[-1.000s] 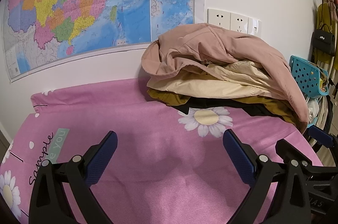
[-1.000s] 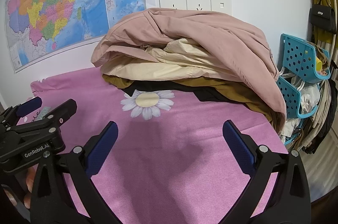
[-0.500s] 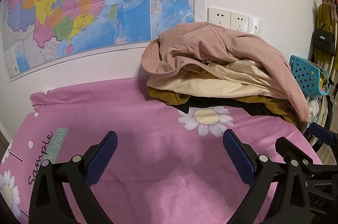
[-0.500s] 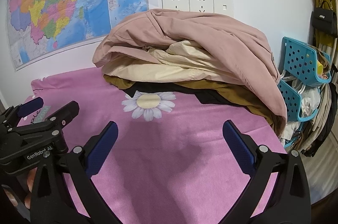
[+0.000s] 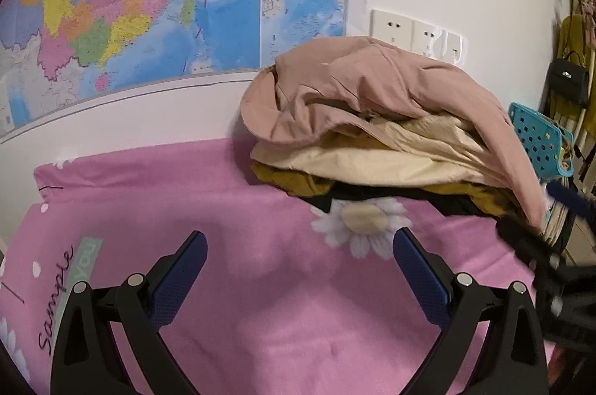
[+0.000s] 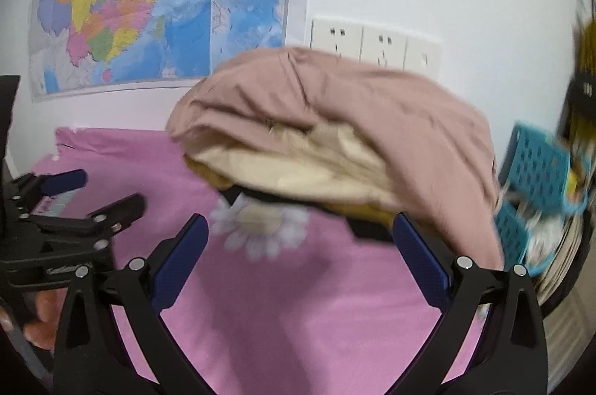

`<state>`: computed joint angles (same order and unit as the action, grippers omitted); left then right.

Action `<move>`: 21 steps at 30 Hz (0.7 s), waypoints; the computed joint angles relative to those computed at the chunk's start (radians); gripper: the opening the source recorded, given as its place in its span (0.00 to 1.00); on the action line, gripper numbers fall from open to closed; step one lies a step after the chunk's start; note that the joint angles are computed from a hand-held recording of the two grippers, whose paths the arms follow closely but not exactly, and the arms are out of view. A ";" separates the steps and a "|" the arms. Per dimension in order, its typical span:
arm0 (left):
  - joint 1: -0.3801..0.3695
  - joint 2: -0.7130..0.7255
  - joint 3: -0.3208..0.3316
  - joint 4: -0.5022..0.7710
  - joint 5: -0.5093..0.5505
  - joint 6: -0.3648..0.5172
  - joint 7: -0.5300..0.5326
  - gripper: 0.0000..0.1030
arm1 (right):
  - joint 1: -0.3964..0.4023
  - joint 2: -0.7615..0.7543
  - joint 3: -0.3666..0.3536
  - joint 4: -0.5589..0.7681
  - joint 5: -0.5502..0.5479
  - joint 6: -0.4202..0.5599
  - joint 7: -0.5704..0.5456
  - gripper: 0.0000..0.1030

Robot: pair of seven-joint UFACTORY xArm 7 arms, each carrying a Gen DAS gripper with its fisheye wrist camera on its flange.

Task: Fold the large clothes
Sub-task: 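Reach to the pink jacket and grasp it with both grippers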

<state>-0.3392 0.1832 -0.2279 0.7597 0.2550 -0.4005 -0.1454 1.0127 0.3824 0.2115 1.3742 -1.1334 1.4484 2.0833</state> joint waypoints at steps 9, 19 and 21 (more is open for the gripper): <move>-0.097 0.131 0.101 0.184 -0.162 0.057 0.131 0.94 | -0.187 -0.025 -0.060 0.028 -0.093 -0.198 -0.495 0.95; -0.137 0.249 0.168 0.336 -0.274 0.117 0.224 0.94 | -0.315 0.064 -0.147 0.123 -0.016 -0.472 -0.791 0.54; -0.138 0.269 0.178 0.364 -0.282 0.126 0.230 0.94 | -0.314 0.008 -0.157 0.063 -0.035 -0.527 -0.727 0.35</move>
